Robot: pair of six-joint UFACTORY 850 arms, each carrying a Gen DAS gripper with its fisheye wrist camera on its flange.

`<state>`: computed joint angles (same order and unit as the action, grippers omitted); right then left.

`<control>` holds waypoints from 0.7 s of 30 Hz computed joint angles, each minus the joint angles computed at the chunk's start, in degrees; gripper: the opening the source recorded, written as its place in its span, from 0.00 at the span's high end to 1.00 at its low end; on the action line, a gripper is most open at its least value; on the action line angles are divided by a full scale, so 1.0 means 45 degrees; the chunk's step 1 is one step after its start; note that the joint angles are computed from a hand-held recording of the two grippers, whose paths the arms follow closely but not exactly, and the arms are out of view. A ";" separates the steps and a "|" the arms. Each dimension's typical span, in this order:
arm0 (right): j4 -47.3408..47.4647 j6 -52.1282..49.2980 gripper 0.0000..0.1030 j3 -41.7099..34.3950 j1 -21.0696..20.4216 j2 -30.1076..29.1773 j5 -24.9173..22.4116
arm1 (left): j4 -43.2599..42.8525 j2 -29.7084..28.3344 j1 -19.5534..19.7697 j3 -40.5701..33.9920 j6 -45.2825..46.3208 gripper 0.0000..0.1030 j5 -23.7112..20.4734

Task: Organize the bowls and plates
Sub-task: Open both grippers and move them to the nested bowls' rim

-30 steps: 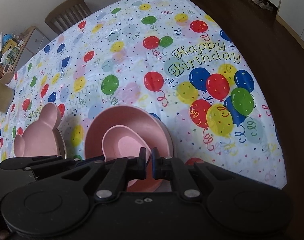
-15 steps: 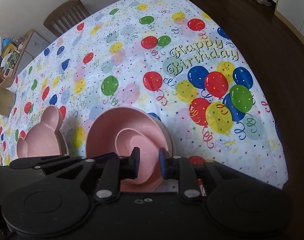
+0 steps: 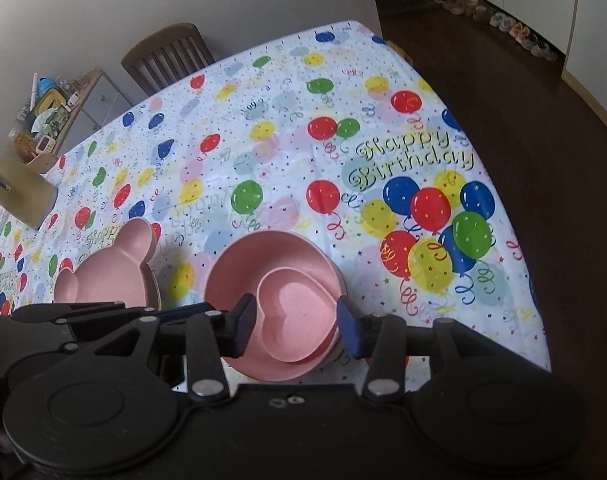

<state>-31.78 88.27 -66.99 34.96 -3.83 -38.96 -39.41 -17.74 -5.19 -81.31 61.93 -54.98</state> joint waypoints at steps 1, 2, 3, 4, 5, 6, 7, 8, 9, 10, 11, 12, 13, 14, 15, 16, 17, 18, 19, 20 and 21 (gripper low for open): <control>-0.0280 0.0154 0.50 -0.0007 0.0098 0.0038 -0.0149 | -0.0134 0.0088 0.0045 0.0063 0.0121 0.88 0.0081; -0.0525 0.0267 0.49 0.0006 0.0183 0.0089 -0.0242 | -0.0263 0.0173 0.0096 0.0114 0.0242 0.88 0.0146; -0.0749 0.0359 0.47 0.0029 0.0249 0.0146 -0.0278 | -0.0344 0.0241 0.0141 0.0145 0.0292 0.88 0.0204; -0.0933 0.0423 0.44 0.0046 0.0300 0.0191 -0.0319 | -0.0389 0.0288 0.0174 0.0159 0.0282 0.88 0.0248; -0.1115 0.0476 0.43 0.0066 0.0352 0.0235 -0.0387 | -0.0442 0.0317 0.0209 0.0145 0.0267 0.88 0.0252; -0.1249 0.0502 0.42 0.0083 0.0381 0.0274 -0.0415 | -0.0527 0.0347 0.0248 0.0146 0.0306 0.88 0.0255; -0.1332 0.0514 0.41 0.0110 0.0389 0.0316 -0.0394 | -0.0604 0.0376 0.0281 0.0159 0.0367 0.88 0.0302; -0.1396 0.0516 0.40 0.0137 0.0394 0.0355 -0.0369 | -0.0679 0.0419 0.0308 0.0201 0.0423 0.87 0.0388; -0.1492 0.0514 0.39 0.0145 0.0412 0.0373 -0.0363 | -0.0756 0.0453 0.0336 0.0242 0.0456 0.86 0.0469; -0.1583 0.0481 0.38 0.0160 0.0422 0.0392 -0.0354 | -0.0863 0.0485 0.0377 0.0294 0.0499 0.84 0.0536; -0.1675 0.0441 0.37 0.0179 0.0458 0.0409 -0.0340 | -0.0946 0.0500 0.0400 0.0331 0.0491 0.81 0.0629; -0.1754 0.0366 0.34 0.0214 0.0462 0.0436 -0.0288 | -0.1000 0.0522 0.0413 0.0375 0.0439 0.77 0.0759; -0.1876 0.0324 0.30 0.0255 0.0481 0.0461 -0.0270 | -0.1058 0.0543 0.0429 0.0419 0.0387 0.75 0.0867; -0.1999 0.0281 0.28 0.0260 0.0521 0.0456 -0.0354 | -0.1100 0.0534 0.0454 0.0427 0.0320 0.71 0.0907; -0.2079 0.0188 0.27 0.0269 0.0534 0.0450 -0.0411 | -0.1117 0.0526 0.0477 0.0441 0.0220 0.66 0.0962; -0.2138 0.0112 0.26 0.0290 0.0535 0.0455 -0.0412 | -0.1108 0.0536 0.0484 0.0478 0.0125 0.61 0.1076; -0.2200 0.0085 0.25 0.0339 0.0527 0.0481 -0.0380 | -0.1122 0.0577 0.0481 0.0556 0.0077 0.49 0.1273; -0.2309 0.0128 0.22 0.0415 0.0527 0.0527 -0.0312 | -0.1176 0.0654 0.0471 0.0681 0.0082 0.38 0.1552; -0.2432 0.0153 0.20 0.0514 0.0513 0.0583 -0.0217 | -0.1248 0.0727 0.0465 0.0803 0.0112 0.35 0.1816; -0.2503 0.0129 0.18 0.0579 0.0496 0.0608 -0.0159 | -0.1276 0.0735 0.0461 0.0851 0.0105 0.32 0.1918; -0.2537 0.0075 0.16 0.0635 0.0471 0.0616 -0.0095 | -0.1272 0.0699 0.0460 0.0855 0.0044 0.30 0.1907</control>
